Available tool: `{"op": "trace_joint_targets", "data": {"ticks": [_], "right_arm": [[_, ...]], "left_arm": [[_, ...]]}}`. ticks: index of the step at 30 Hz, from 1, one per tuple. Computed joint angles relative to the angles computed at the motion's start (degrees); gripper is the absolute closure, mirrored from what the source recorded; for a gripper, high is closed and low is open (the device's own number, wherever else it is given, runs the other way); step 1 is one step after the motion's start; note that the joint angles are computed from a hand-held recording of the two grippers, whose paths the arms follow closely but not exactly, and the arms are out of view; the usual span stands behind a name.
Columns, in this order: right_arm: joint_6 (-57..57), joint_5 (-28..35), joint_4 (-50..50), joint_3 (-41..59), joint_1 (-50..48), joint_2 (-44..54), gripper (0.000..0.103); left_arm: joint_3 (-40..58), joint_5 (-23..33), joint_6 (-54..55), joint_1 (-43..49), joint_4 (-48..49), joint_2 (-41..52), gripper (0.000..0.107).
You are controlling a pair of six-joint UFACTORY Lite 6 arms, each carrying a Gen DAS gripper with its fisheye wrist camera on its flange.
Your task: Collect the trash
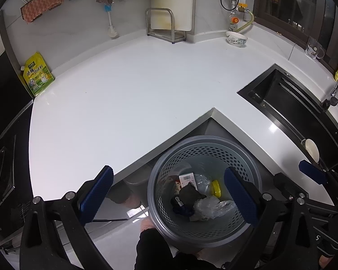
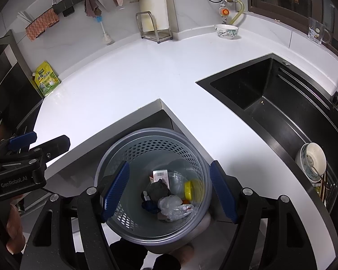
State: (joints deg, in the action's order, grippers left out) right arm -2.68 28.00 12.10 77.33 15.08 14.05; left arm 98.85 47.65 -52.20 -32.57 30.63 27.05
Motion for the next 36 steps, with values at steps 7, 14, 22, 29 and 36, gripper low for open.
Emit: {"op": "trace_joint_targets", "data": {"ticks": [7, 14, 22, 29, 36], "right_arm": [[0.5, -0.2, -0.5, -0.4, 0.1, -0.3, 0.033], [0.5, -0.1, -0.5, -0.4, 0.0, -0.3, 0.033], [0.4, -0.1, -0.5, -0.4, -0.1, -0.4, 0.033], [0.4, -0.1, -0.5, -0.3, -0.1, -0.3, 0.033], [1.5, 0.1, -1.3, 0.0, 0.1, -0.5, 0.033]], "left_arm": [[0.2, 0.2, 0.3, -0.1, 0.0, 0.1, 0.01], [0.4, 0.2, 0.4, 0.0, -0.1, 0.3, 0.01], [-0.1, 0.0, -0.1, 0.0, 0.3, 0.1, 0.01], [0.0, 0.2, 0.0, -0.2, 0.4, 0.0, 0.01], [-0.5, 0.2, 0.0, 0.1, 0.1, -0.4, 0.01]]}}
